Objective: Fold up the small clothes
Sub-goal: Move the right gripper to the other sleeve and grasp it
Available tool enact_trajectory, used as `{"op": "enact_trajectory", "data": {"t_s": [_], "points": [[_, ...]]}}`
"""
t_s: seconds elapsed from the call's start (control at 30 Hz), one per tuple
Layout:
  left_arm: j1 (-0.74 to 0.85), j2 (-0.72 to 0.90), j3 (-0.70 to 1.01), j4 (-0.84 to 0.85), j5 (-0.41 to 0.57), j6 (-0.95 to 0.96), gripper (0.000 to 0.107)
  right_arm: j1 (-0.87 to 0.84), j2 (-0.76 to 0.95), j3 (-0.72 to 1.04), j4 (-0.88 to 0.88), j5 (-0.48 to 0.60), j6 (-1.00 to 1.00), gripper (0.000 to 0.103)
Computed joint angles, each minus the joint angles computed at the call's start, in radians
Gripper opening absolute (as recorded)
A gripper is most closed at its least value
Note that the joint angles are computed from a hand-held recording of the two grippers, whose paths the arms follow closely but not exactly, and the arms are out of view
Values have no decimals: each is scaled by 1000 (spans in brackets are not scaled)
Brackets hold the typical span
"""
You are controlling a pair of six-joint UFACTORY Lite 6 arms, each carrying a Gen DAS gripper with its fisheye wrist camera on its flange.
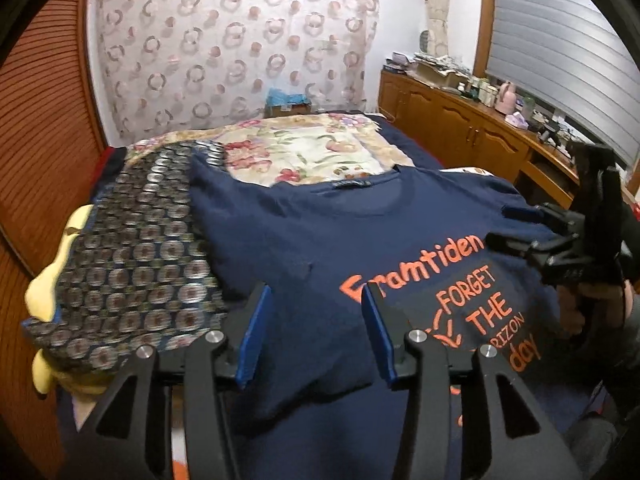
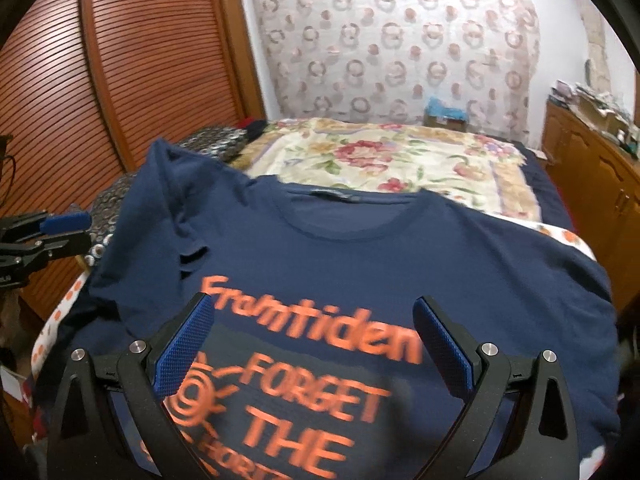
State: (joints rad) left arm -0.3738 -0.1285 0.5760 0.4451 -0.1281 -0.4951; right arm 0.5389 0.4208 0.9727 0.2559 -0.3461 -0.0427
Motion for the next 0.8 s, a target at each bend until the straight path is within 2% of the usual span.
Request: {"op": "enact_trajectory", "data": {"t_s": [0.07,0.23,0.37,0.47,0.63,0.8], "points": [[-40,82,33,-148,-35,131,46,-39,-49,-61,12,-11,-17,101],[-136,261,134,-293,-80,243,46,-161,-189,-220,31,-28,-67,99],[-185,353,211,-302,-77,245,46,-304,-278,-330,-43,-28,-34,94],[-219,405,260,-369,-69,313,46,-427,-322,-385,-147,-15,28,90],[-238,472,327,-344,-46,283,46,-596,-334,-425,-335,3,133,84],[-260,541,388,-408,-28,334,46,-745,-307,-421,-651,8,367,71]]}}
